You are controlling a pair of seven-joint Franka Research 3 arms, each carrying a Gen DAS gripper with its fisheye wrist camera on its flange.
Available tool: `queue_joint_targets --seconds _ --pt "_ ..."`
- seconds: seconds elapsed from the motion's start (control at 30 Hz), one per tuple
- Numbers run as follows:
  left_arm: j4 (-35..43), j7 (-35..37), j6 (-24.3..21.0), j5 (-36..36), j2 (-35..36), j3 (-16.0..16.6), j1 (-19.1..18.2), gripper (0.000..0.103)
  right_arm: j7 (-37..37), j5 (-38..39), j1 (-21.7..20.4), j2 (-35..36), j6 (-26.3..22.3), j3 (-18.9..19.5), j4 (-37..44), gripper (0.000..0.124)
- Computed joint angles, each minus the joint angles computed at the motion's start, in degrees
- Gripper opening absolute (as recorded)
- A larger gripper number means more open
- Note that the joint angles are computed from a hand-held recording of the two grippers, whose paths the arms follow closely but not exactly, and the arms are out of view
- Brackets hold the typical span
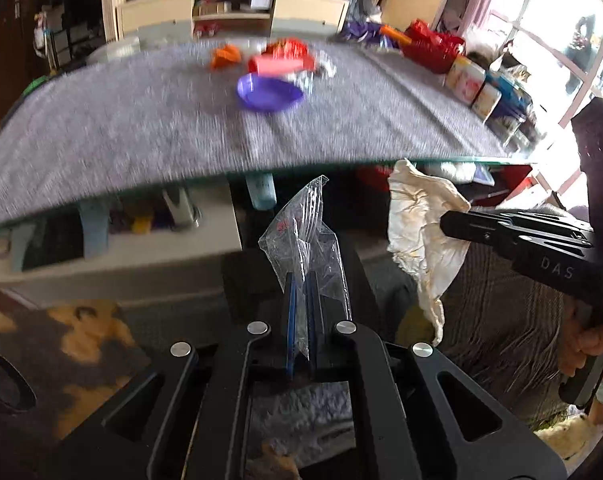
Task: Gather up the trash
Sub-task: 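Lower both held items into the black bin and open both tools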
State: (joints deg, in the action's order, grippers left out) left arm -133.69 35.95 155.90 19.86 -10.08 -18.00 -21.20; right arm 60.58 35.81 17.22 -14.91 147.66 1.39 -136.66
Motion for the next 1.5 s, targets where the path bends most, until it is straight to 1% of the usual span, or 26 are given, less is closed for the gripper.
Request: queue_joint_targets --seconds 0.3,0.43,0.5,0.57,0.6,0.73,0.83,0.87,0.9,0.93,0.97,1.0,1.03,1.13,1.17,1.2,1.23,1.3,1.4,1.5 --pt "-0.6 5.4 1.9 -8.7 6.6 1.3 -1.3 0.004 1.2 -0.2 0.1 7.8 -3.1 1.1 2.0 0.007" --pt "0.0 10.5 2.2 -14.2 9.5 1.4 -1.4 0.004 2.5 -1.6 -0.2 11.2 -3.3 1.8 3.2 0.007" --pt "0.5 12.0 2.2 -15.9 10.5 1.2 -1.2 0.004 3.1 -2.2 -0.5 12.0 -3.6 2.0 3.7 0.007" --pt "0.7 12.9 2.1 -16.7 11.1 1.0 -1.0 0.005 3.5 -2.6 -0.7 12.9 -3.7 2.1 4.3 0.010" --pt "0.9 13.3 1.9 -17.2 11.5 1.0 -0.8 0.007 3.6 -3.1 -0.8 13.2 -3.6 2.2 4.4 0.010" --pt "1.4 13.2 1.5 -17.0 12.4 0.9 -0.5 0.009 4.2 -4.7 -0.8 14.1 -3.6 2.5 5.3 0.010" --pt "1.9 12.1 1.3 -15.6 12.9 0.9 -0.4 0.017 4.9 -5.0 -1.0 15.1 -3.9 2.6 6.2 0.010" --pt "2.1 11.8 1.2 -15.1 13.0 0.9 -0.4 0.022 5.1 -5.1 -1.0 15.3 -3.8 2.6 6.3 0.010" --pt "2.2 11.4 1.0 -14.6 13.1 0.9 -0.4 0.028 5.3 -5.1 -1.1 15.4 -3.6 2.6 6.4 0.015" --pt "2.2 11.0 0.9 -14.2 13.1 0.9 -0.4 0.030 5.5 -5.0 -1.2 15.4 -3.5 2.5 6.5 0.022" --pt "2.2 10.7 0.9 -13.9 13.0 0.9 -0.3 0.034 5.4 -4.6 -1.4 15.3 -3.3 2.5 6.4 0.039" --pt "2.1 10.3 1.0 -13.6 12.8 1.0 -0.3 0.037 5.4 -4.3 -1.4 15.3 -3.1 2.5 6.4 0.052" --pt "2.0 10.0 1.0 -13.4 12.7 1.0 -0.3 0.039 5.4 -4.1 -1.5 15.0 -2.6 2.4 6.2 0.053" --pt "1.5 8.8 1.1 -12.4 11.8 1.1 -0.2 0.051 5.6 -3.4 -1.8 14.4 -2.3 2.2 6.2 0.055" --pt "1.4 8.3 1.2 -11.9 11.4 1.1 -0.2 0.057 5.8 -3.6 -1.9 14.1 -1.9 2.1 6.1 0.058" --pt "1.3 7.6 1.1 -11.2 10.9 1.2 -0.2 0.063 5.8 -3.7 -2.0 13.6 -1.4 2.0 6.0 0.064" --pt "1.3 6.4 0.8 -9.6 10.3 1.2 -0.2 0.066 5.7 -3.5 -2.1 13.1 -0.9 1.9 5.8 0.069" --pt "1.2 4.7 0.2 -7.5 9.1 1.3 -0.1 0.076 5.3 -3.0 -2.3 11.8 0.2 1.7 5.6 0.077" --pt "1.3 2.8 -0.4 -4.8 7.1 1.3 0.3 0.081 4.5 -1.9 -2.5 10.1 1.2 1.1 6.1 0.081" --pt "2.0 1.1 -1.6 -1.5 5.1 1.3 1.0 0.084 4.1 -2.1 -2.8 8.9 2.2 0.8 7.1 0.081"
